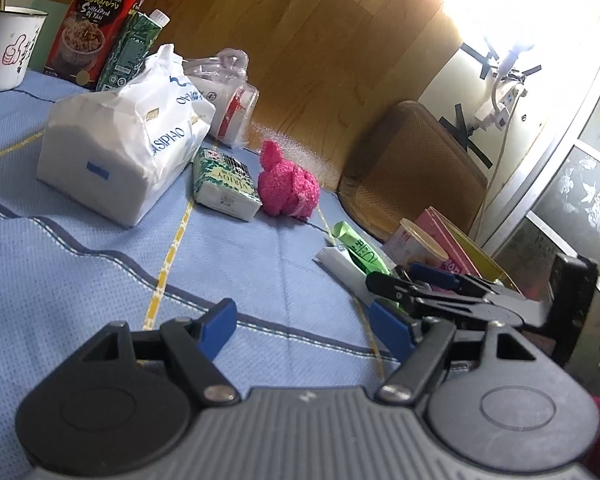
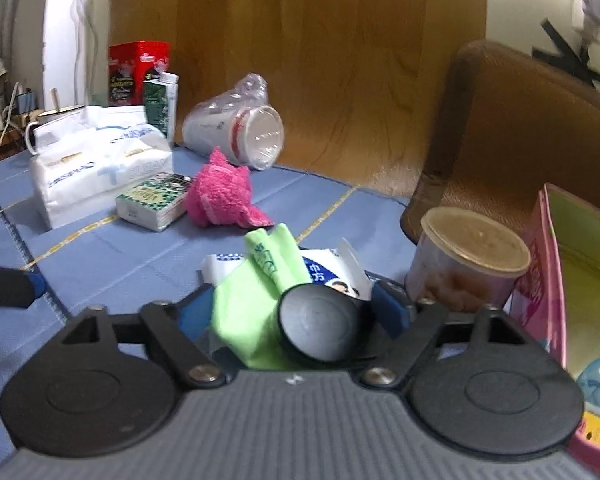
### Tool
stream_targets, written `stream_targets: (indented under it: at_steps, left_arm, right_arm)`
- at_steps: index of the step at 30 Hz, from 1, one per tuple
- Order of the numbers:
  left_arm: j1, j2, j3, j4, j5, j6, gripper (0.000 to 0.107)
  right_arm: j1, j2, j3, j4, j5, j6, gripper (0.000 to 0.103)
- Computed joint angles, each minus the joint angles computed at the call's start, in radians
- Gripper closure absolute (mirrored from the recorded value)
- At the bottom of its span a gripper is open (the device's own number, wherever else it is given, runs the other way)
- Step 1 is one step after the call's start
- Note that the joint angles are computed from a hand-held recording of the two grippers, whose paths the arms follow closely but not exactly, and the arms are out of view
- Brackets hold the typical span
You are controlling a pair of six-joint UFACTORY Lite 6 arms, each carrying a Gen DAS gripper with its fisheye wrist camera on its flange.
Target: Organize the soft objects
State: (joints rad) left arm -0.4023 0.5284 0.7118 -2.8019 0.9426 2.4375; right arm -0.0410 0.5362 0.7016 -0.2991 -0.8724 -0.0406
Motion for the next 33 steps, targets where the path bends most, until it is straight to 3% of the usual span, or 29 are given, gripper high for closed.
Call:
stream_targets:
  at_steps: [4, 6, 9, 10, 11, 18, 33]
  left_arm:
    - [-0.01, -0.004, 0.002, -0.016, -0.012, 0.012, 0.031]
    - [-0.013, -0.005, 0.001, -0.022, -0.014, 0.016, 0.031]
    - [-0.016, -0.008, 0.0, -0.029, -0.016, 0.021, 0.031]
    - [-0.019, -0.009, -0.002, -0.035, -0.018, 0.026, 0.031]
    - [-0.021, -0.01, -0.002, -0.038, -0.02, 0.029, 0.031]
    - [-0.024, -0.013, -0.002, -0.044, -0.026, 0.036, 0.031]
    - [-0.047, -0.014, 0.025, -0.034, -0.071, 0.038, 0.031]
  right_arm:
    - [0.053, -0.034, -0.097, 0.084, -0.086, -0.133, 0.055]
    - [0.07, -0.044, -0.124, 0.114, -0.116, -0.173, 0.058]
    - [0.062, -0.061, -0.159, 0.096, -0.161, -0.175, 0.079]
    - [0.054, -0.078, -0.173, 0.077, -0.163, -0.157, 0.092]
    - [0.05, -0.092, -0.18, 0.064, -0.159, -0.144, 0.098]
    - [0.035, -0.075, -0.173, 0.01, -0.125, -0.071, 0.098]
    - [-0.033, -0.126, -0.23, 0.011, -0.187, -0.073, 0.098]
